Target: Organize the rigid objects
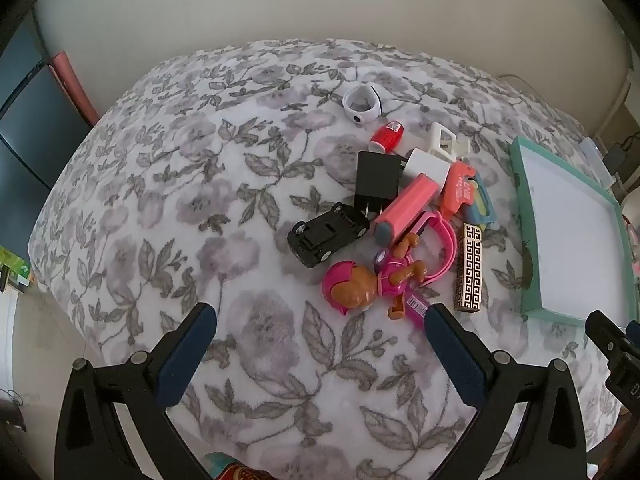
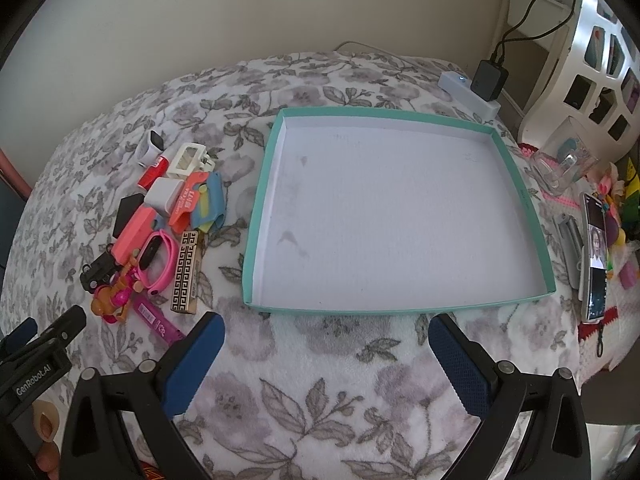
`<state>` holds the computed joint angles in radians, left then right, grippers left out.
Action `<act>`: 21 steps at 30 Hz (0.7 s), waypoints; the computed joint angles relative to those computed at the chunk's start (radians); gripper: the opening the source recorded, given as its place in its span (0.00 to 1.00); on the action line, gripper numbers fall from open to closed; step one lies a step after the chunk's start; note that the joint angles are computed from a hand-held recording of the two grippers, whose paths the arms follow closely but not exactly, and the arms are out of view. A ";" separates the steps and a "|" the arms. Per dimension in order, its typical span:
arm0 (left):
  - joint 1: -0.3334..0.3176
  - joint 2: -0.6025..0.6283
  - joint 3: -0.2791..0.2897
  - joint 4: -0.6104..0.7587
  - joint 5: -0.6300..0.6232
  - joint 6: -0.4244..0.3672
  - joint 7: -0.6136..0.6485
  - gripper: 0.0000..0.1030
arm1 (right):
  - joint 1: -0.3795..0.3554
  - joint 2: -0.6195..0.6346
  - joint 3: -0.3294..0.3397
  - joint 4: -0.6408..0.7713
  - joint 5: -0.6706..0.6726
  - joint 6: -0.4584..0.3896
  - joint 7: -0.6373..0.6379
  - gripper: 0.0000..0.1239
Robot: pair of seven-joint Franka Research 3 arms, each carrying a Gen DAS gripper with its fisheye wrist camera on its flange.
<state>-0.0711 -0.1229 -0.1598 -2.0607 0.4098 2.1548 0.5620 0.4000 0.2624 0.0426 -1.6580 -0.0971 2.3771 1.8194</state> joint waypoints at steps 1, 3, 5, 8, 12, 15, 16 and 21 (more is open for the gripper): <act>0.000 0.000 0.000 0.000 0.000 0.000 0.000 1.00 | 0.000 0.001 0.000 0.001 0.000 -0.001 -0.001 0.83; 0.000 0.001 0.001 0.000 0.000 -0.001 0.000 1.00 | 0.001 0.000 0.000 -0.001 -0.001 0.001 0.001 0.83; 0.001 -0.004 0.001 -0.008 0.005 0.010 -0.002 1.00 | 0.001 0.000 0.000 0.000 -0.001 0.002 0.001 0.83; 0.001 -0.003 0.001 -0.006 0.002 0.006 0.000 1.00 | 0.001 0.002 0.000 0.002 -0.001 -0.001 0.003 0.83; 0.000 -0.003 0.001 -0.005 -0.004 0.003 0.003 1.00 | 0.002 0.001 -0.001 0.000 -0.003 0.001 0.002 0.83; 0.000 -0.003 0.001 -0.005 -0.004 0.004 0.003 1.00 | 0.002 -0.001 -0.001 -0.007 -0.003 0.006 0.002 0.83; 0.001 -0.004 0.001 -0.006 -0.004 0.004 0.002 1.00 | 0.002 -0.001 -0.001 -0.008 -0.004 0.007 0.004 0.83; 0.001 -0.005 0.001 -0.008 -0.003 0.006 0.003 1.00 | 0.002 0.001 0.000 -0.002 -0.004 0.003 0.002 0.83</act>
<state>-0.0700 -0.1277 -0.1586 -2.0685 0.4065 2.1604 0.5649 0.4022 0.2635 0.0423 -1.6604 -0.1012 2.3798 1.8219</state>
